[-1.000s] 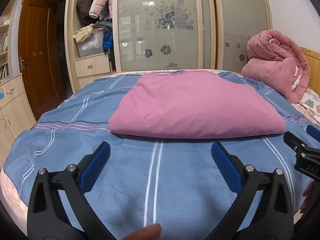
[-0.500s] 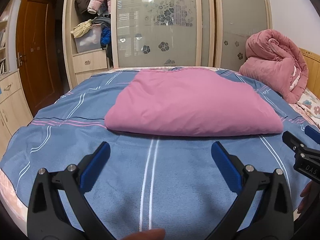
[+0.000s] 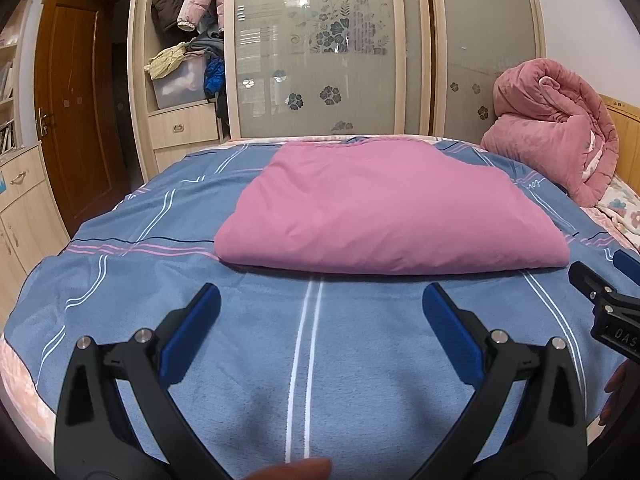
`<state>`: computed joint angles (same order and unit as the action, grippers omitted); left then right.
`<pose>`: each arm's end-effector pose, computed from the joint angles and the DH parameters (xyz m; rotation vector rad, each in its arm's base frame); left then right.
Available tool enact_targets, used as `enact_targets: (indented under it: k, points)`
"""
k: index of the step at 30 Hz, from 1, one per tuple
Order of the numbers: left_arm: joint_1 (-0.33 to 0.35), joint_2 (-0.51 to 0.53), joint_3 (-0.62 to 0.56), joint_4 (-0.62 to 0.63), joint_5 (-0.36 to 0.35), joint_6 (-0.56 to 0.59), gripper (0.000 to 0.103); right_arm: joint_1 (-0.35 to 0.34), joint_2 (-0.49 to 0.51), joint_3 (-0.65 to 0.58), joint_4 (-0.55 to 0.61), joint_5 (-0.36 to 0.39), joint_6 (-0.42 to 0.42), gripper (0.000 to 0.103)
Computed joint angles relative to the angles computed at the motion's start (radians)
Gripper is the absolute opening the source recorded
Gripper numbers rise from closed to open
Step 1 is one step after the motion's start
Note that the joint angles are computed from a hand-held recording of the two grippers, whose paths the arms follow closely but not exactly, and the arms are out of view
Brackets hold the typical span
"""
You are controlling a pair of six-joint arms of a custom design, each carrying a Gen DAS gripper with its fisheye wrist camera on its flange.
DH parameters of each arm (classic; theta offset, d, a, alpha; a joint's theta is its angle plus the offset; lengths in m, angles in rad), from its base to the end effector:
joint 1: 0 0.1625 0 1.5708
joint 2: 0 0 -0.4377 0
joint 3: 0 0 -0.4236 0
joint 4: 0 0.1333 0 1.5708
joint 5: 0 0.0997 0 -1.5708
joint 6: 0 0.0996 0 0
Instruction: Fold large clothes
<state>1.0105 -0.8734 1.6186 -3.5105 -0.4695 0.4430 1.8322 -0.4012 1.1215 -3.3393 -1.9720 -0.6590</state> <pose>-0.1684 -0.6864 0.2869 0.2042 1.9175 -1.2722 0.3110 -0.7972 0.0946 0.7763 -2.1723 1.2062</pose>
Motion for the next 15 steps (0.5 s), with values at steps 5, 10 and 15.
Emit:
enact_targets:
  k: [5,10,15]
  points:
    - [0.000,-0.002,0.001,0.010,-0.001,-0.008,0.101,0.001,-0.002,0.003,-0.001,0.000,0.000,0.102]
    - [0.003,-0.008,0.006,0.016,-0.004,-0.009,0.101,0.001,-0.001,0.002,-0.001,-0.001,0.000,0.102]
    - [0.003,-0.010,0.008,0.019,-0.006,-0.011,0.101,0.001,-0.001,0.002,-0.002,-0.001,-0.002,0.102]
